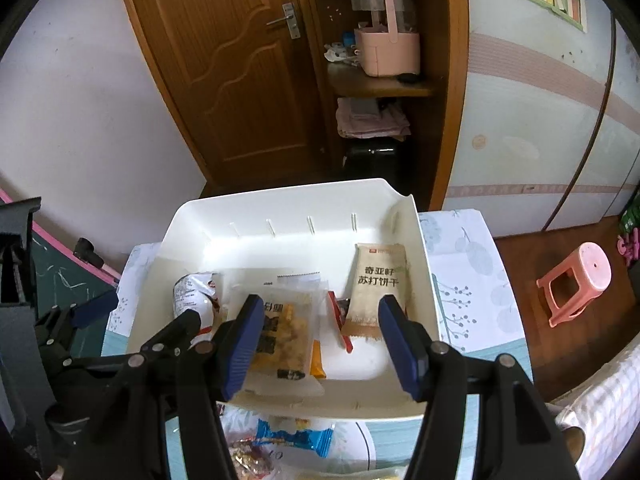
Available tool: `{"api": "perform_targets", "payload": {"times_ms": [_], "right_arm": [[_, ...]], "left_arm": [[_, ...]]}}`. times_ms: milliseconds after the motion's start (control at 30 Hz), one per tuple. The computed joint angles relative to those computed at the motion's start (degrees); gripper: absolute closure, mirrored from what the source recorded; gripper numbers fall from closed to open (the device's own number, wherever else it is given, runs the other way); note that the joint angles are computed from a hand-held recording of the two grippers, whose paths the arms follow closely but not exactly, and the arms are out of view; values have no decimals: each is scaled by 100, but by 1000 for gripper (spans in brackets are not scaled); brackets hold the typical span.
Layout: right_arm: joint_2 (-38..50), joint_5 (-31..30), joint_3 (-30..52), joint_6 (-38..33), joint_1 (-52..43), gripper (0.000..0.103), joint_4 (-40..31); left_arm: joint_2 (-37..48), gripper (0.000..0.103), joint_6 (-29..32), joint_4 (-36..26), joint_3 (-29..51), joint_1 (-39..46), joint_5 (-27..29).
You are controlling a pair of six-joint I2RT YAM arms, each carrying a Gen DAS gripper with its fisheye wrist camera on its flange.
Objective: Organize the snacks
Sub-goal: 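Withdraw both tools back toward the remaining snacks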
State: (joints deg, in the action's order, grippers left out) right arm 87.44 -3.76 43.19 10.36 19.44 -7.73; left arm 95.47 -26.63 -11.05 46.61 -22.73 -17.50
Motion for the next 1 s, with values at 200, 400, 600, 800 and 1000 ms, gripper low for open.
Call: {"api": "perform_targets", "payload": {"times_ms": [200,400,600,800,1000], "right_arm": [[-525,45,-155,18,60,43,-278],[-1425,117,-377,0,131,43,-797],[-2593,201,-612,-112,145,43,-1606],[-3679,269,-647,-357,52,43,-2567],[-4642,243,-790,-547,-50,35,-3284]], "left_arm": [[-613,1,-75,-347,-192,-203,-188],[-1587,1,-225,-995,-389,-426,-430],[-2863,1,-507,-1986,-537,-797,-688],[-3672,1,-930,-3039,-410,-1476,-1018],[-4249,1,-1841,-3767,-548,-2557,-1365]]}}
